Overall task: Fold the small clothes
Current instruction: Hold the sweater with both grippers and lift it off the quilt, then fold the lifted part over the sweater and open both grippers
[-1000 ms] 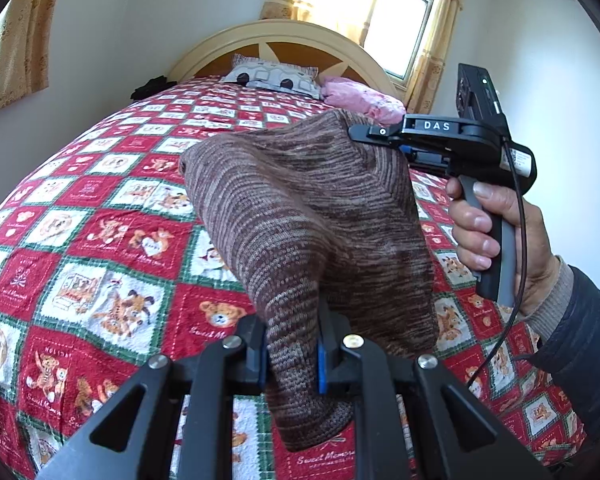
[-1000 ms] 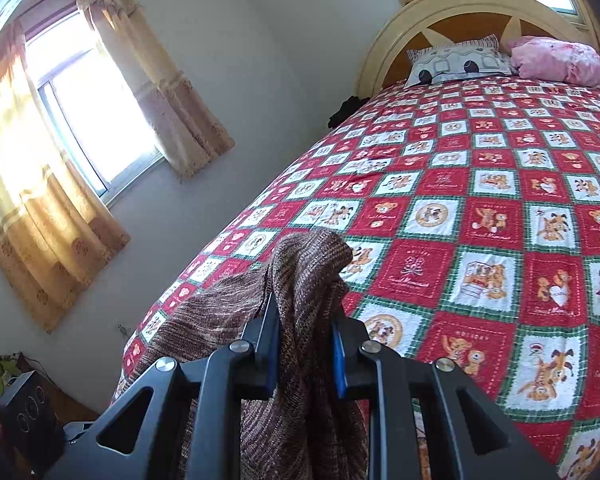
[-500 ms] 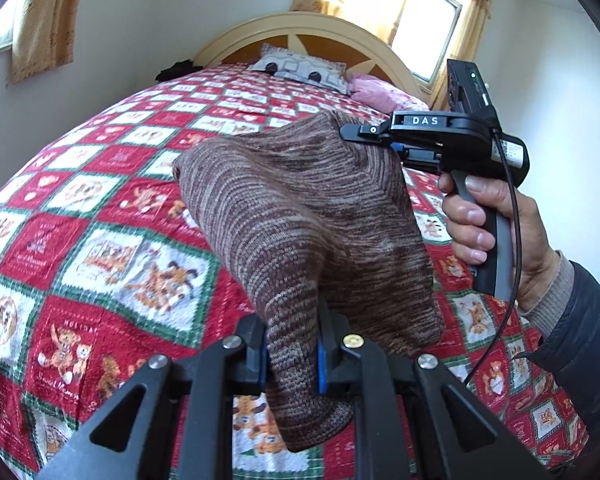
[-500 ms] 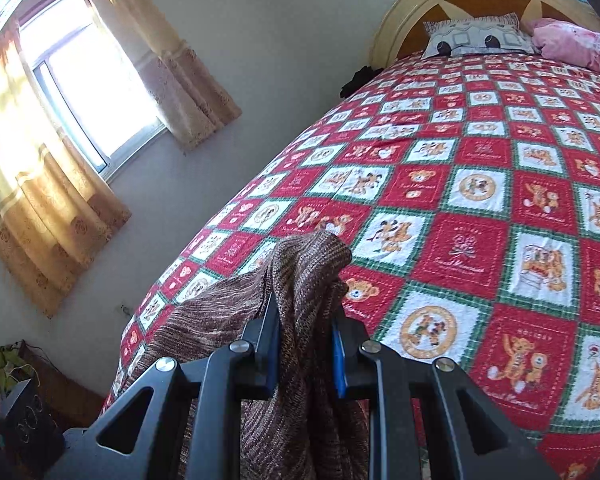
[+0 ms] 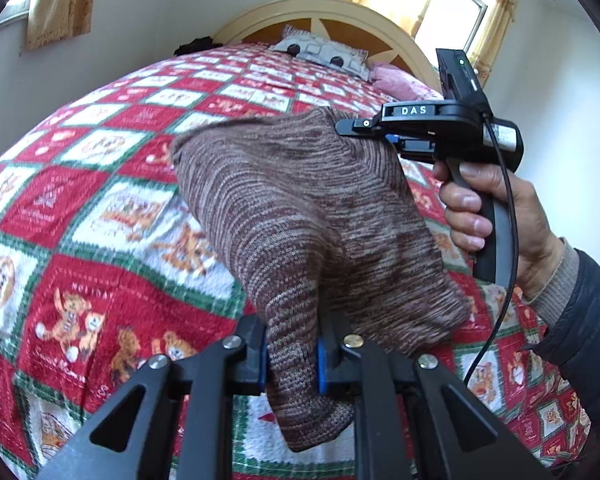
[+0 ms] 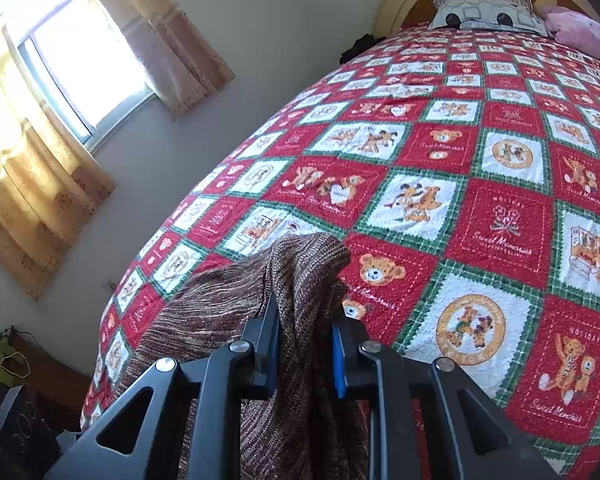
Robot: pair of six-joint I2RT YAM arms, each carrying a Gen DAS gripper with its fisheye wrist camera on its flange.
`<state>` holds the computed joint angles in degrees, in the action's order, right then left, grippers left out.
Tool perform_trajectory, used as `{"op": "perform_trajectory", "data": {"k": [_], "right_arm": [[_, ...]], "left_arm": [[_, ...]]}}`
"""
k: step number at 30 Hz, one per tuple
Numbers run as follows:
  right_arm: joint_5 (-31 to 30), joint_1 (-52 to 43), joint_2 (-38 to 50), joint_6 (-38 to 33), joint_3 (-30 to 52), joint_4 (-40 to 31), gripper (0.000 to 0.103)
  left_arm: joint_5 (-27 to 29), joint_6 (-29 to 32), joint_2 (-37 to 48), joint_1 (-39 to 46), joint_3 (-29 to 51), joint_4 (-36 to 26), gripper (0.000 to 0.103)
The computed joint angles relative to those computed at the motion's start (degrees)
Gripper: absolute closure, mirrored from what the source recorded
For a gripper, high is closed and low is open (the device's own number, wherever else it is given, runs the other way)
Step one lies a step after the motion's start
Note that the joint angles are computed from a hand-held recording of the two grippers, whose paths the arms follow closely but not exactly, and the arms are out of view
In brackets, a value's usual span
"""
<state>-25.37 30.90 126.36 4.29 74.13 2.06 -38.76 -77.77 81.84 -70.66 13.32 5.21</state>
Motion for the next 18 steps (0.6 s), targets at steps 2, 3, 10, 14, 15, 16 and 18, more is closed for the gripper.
{"op": "perform_trajectory", "data": {"k": [2,3,10,14,15,16,18], "right_arm": [[0.96,0.0,1.91,0.4,2.03,-2.06,0.082],[0.97,0.0,1.91,0.4,2.03,-2.06,0.081],[-2.7,-4.39,1.07,0.71,-1.89,-4.15,0.061],[-8.84,-9.17,-6.96,-3.3,-14.73,-0.79,0.061],[-11.89,-11.01,-9.17,-4.24,-18.36,-0.65,0.061],[-11.65,-10.88,-9.51,-3.29,-19.67,1.68,0.061],[-18.62,-14.36,-13.05,-7.57,-26.59,-1.43,0.061]], "left_arm": [[0.43,-0.22,1.89,0.19,-0.68,2.63,0.085],[0.66,-0.42,2.72,0.26,-1.11,4.14,0.085],[0.55,-1.74,3.23,-0.04,-2.49,6.95,0.077],[-2.02,-5.09,0.18,-2.96,-2.27,2.39,0.068],[-3.53,-6.34,-0.73,-4.45,-2.17,0.7,0.063],[-4.33,-7.06,-0.81,-5.16,-2.09,-0.04,0.06],[-5.39,-8.63,0.16,-6.1,-1.38,-1.93,0.054]]}}
